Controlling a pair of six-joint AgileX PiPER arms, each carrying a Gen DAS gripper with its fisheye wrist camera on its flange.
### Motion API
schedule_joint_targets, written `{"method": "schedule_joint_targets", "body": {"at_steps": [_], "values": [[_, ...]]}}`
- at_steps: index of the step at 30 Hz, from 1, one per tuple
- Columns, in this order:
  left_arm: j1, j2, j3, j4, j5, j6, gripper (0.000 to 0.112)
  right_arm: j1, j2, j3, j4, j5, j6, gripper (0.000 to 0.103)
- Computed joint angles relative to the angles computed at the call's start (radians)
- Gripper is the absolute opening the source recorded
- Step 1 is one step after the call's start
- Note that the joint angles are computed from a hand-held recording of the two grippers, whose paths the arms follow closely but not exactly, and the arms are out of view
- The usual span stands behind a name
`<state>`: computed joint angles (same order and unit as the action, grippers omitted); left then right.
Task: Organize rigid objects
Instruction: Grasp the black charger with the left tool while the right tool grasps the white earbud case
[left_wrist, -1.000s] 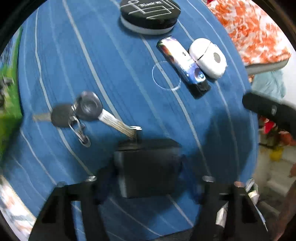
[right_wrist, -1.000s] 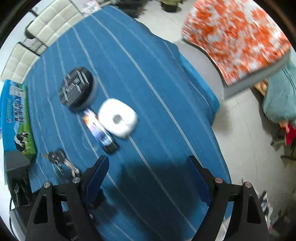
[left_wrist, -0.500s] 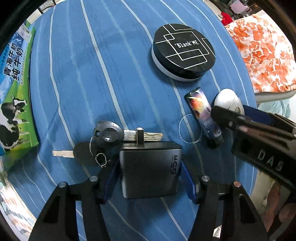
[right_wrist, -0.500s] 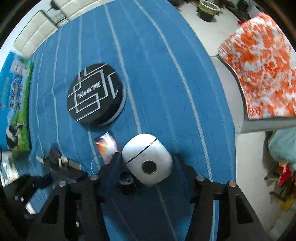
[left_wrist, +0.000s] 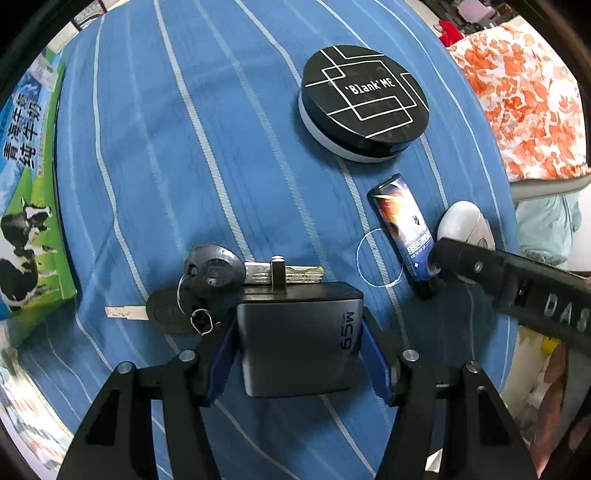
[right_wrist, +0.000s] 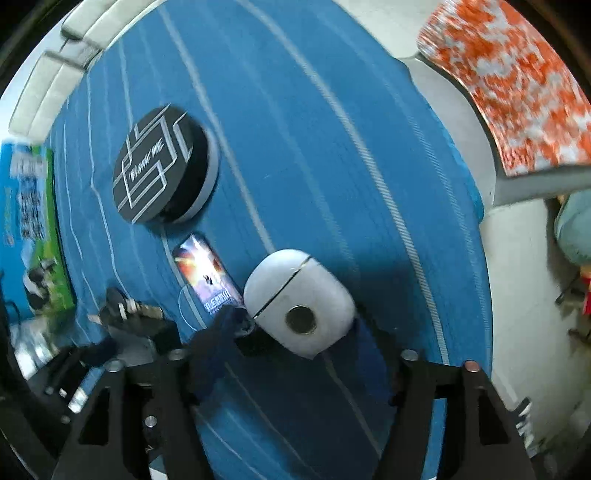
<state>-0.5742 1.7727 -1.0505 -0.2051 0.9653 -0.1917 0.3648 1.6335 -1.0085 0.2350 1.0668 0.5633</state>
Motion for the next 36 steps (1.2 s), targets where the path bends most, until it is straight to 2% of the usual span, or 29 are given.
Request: {"method": "schedule_joint_targets", "body": {"at_steps": [3, 5, 6, 7, 8, 9, 12, 15, 17, 19, 20, 24, 27, 28, 29, 31, 36], "values": [[-0.024, 0.016, -0.018, 0.023, -0.004, -0.025, 0.059, 0.030, 0.017, -0.018, -0.016, 0.002, 0.004, 0.073], [-0.036, 0.017, -0.018, 0.030, -0.011, -0.036, 0.059, 0.027, 0.015, -0.012, -0.003, -0.007, 0.003, 0.064], [-0.038, 0.017, -0.016, 0.028, -0.017, -0.039, 0.059, 0.016, 0.006, -0.003, 0.025, -0.018, -0.013, 0.048], [-0.038, 0.016, -0.014, 0.024, -0.021, -0.039, 0.059, 0.003, -0.003, 0.005, 0.059, -0.026, -0.037, 0.028], [-0.039, 0.016, -0.012, 0.018, -0.027, -0.042, 0.058, -0.016, -0.014, 0.019, 0.111, -0.035, -0.068, 0.022], [-0.033, 0.014, -0.007, 0.008, -0.030, -0.038, 0.058, -0.024, -0.015, 0.021, 0.136, -0.030, -0.076, 0.020], [-0.017, 0.003, 0.009, -0.010, -0.035, -0.024, 0.058, 0.012, -0.005, -0.014, 0.073, 0.002, -0.047, 0.021], [-0.019, 0.001, 0.012, -0.010, -0.037, -0.025, 0.058, 0.057, -0.010, -0.046, -0.013, 0.049, 0.021, 0.031], [-0.018, -0.004, 0.018, -0.011, -0.038, -0.022, 0.058, 0.060, -0.036, -0.052, -0.029, 0.049, 0.047, 0.047], [-0.015, -0.007, 0.020, -0.014, -0.036, -0.023, 0.058, 0.039, -0.066, -0.032, -0.028, 0.025, 0.083, 0.072], [-0.014, -0.007, 0.019, -0.017, -0.034, -0.024, 0.058, 0.017, -0.079, -0.016, -0.002, -0.005, 0.089, 0.073], [0.018, -0.017, 0.029, -0.044, -0.026, -0.007, 0.058, -0.090, -0.063, 0.039, 0.188, -0.113, 0.041, 0.073], [0.036, -0.018, 0.025, -0.050, -0.026, -0.007, 0.058, -0.097, 0.016, 0.015, 0.197, -0.139, 0.009, 0.073], [0.036, -0.016, 0.020, -0.043, -0.027, -0.011, 0.057, -0.075, 0.026, -0.023, 0.144, -0.128, 0.046, 0.053], [0.034, -0.011, 0.014, -0.031, -0.029, -0.018, 0.058, -0.031, 0.061, -0.084, 0.052, -0.077, 0.104, 0.051], [0.028, -0.010, 0.013, -0.015, -0.039, -0.029, 0.058, 0.010, 0.094, -0.152, -0.024, -0.009, 0.160, 0.050], [0.016, -0.031, 0.023, 0.013, -0.043, -0.049, 0.057, 0.033, 0.053, -0.136, -0.026, 0.017, 0.189, 0.050]]}}
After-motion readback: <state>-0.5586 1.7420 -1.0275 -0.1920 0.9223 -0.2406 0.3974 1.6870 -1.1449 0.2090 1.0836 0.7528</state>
